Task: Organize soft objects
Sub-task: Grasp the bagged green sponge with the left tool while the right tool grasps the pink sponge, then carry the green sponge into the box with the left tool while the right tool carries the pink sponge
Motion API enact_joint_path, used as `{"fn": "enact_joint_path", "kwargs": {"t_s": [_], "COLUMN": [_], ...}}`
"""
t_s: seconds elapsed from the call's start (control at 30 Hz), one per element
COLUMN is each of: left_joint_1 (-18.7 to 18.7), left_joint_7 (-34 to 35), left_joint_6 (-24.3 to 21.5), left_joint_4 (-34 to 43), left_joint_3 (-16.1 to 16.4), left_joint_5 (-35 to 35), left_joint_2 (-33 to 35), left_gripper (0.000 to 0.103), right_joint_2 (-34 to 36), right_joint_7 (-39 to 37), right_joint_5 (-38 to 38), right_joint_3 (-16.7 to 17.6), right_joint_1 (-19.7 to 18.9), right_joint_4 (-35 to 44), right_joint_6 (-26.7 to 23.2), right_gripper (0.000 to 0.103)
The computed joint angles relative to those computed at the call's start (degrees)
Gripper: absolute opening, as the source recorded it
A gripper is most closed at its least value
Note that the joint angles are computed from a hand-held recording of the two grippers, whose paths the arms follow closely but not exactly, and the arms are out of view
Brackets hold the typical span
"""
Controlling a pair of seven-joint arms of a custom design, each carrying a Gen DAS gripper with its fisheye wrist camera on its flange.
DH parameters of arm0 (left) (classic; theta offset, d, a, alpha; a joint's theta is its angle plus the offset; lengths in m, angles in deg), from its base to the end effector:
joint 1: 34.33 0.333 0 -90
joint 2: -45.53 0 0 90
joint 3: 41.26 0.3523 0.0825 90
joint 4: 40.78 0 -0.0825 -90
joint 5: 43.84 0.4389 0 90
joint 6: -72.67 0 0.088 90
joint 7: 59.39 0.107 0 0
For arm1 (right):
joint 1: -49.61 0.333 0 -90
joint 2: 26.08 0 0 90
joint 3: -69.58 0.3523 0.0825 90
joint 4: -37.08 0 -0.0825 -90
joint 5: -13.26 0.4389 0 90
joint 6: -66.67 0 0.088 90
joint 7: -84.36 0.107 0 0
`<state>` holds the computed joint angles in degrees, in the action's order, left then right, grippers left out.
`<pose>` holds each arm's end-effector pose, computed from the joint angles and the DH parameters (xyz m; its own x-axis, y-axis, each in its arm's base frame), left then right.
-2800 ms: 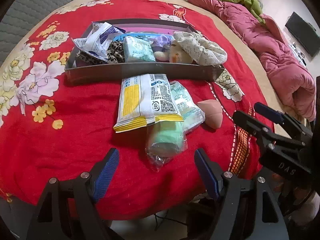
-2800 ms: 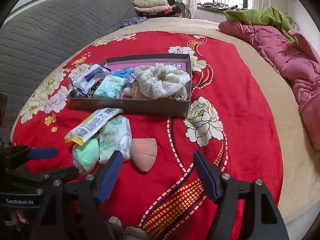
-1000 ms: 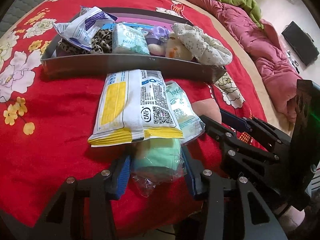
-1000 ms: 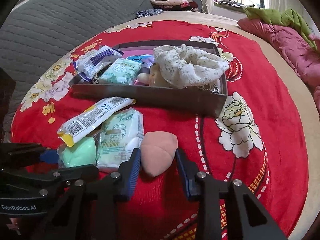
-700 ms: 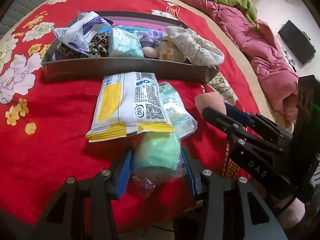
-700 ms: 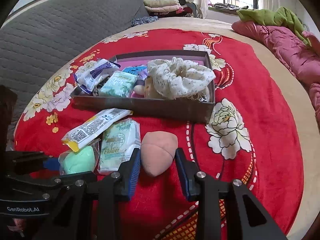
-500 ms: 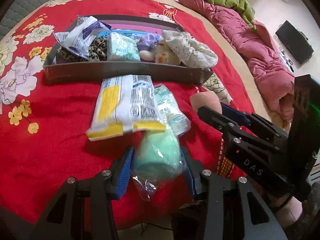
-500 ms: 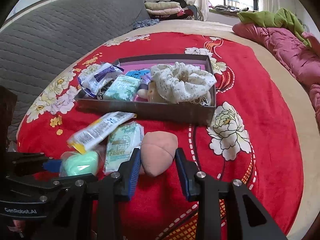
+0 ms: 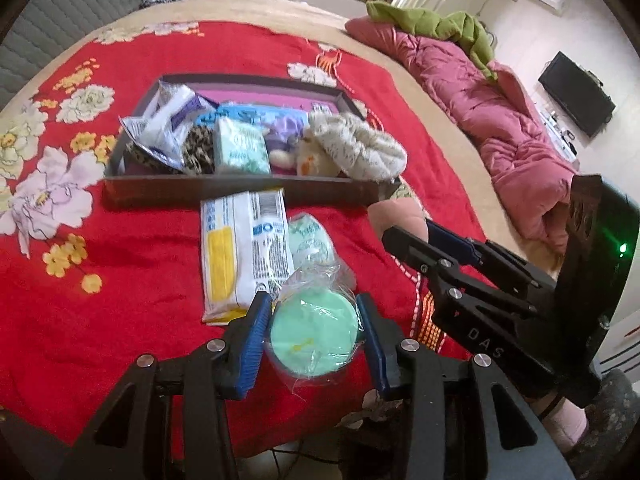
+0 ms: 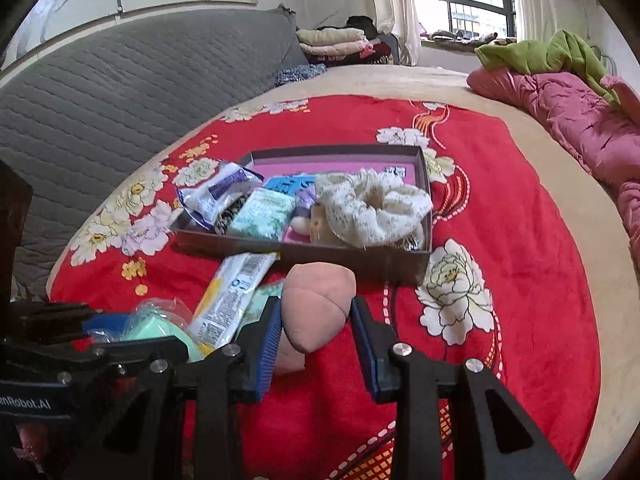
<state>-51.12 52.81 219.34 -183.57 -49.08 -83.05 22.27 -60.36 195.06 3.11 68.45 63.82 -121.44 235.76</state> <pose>0.4438 -0.1962 0.4854 -0.3913 -0.8516 0.3490 -0.8527 0.1928 -0.4856 0.4028 0.1054 0.4773 0.0746 -0.9900 -0.1194 -0.7163 0.0301 -0.6972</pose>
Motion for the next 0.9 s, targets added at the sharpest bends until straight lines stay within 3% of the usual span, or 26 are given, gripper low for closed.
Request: {"fn": "enact_joint_path", "kwargs": {"t_s": [0.23, 0.53, 0.9], "left_joint_1": [-0.2, 0.8, 1.7], "left_joint_7": [1.0, -0.4, -1.8], "left_joint_6": [0.0, 5.4, 8.4], "left_joint_4": [0.6, 1.4, 4.5], "left_joint_3": [1.2, 0.5, 1.3], "left_joint_5": [-2.4, 0.5, 1.3], "left_joint_2": [-1.6, -1.4, 2.3], "left_gripper": [0.045, 0.045, 0.045], "right_joint_2": [-0.6, -0.5, 0.8], "right_joint_7": [0.0, 0.5, 1.0], "right_joint_5": [-0.7, -1.2, -1.9], "right_joint_3": [0.7, 1.0, 1.3], "right_joint_1": [-0.2, -0.1, -0.4], "right_joint_4": [0.1, 0.9, 2.4], "right_joint_6": [1.1, 2.8, 4.0], "right_gripper": [0.035, 0.035, 0.035]}}
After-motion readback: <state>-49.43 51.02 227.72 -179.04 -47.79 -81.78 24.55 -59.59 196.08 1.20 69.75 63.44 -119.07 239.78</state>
